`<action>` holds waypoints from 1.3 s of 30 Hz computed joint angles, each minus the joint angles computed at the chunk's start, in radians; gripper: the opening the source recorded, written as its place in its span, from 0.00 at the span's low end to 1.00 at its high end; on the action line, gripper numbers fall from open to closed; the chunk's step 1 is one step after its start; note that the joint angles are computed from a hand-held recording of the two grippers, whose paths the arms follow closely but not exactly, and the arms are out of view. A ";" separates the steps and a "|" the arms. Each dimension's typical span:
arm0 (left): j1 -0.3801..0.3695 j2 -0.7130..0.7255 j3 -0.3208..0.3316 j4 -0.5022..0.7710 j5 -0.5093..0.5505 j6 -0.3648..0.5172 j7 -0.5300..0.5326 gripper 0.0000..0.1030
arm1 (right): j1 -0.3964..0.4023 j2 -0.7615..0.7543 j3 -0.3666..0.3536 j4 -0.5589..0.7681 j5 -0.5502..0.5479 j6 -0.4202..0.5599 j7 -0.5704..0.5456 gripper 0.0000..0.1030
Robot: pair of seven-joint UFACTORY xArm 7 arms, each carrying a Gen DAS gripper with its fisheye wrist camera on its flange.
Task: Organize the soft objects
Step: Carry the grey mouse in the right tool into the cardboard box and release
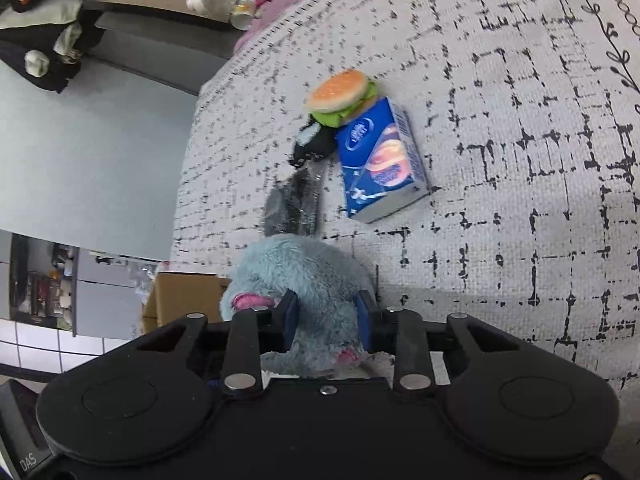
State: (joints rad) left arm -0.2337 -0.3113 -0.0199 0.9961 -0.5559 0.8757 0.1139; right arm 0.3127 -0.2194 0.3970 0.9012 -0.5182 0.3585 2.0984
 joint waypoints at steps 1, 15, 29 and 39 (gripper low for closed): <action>-0.003 -0.006 0.003 -0.001 -0.008 -0.003 0.011 0.19 | -0.004 -0.008 0.006 -0.001 -0.015 0.000 0.007 0.28; -0.007 -0.102 0.074 -0.021 -0.114 0.008 0.114 0.19 | 0.011 -0.007 0.064 0.142 -0.131 0.175 -0.038 0.28; 0.058 -0.111 0.149 0.016 -0.159 0.023 0.205 0.19 | 0.188 0.233 0.008 0.468 -0.289 0.359 -0.025 0.28; 0.122 -0.058 0.184 0.064 -0.204 0.022 0.251 0.19 | 0.338 0.420 -0.091 0.708 -0.315 0.409 -0.111 0.28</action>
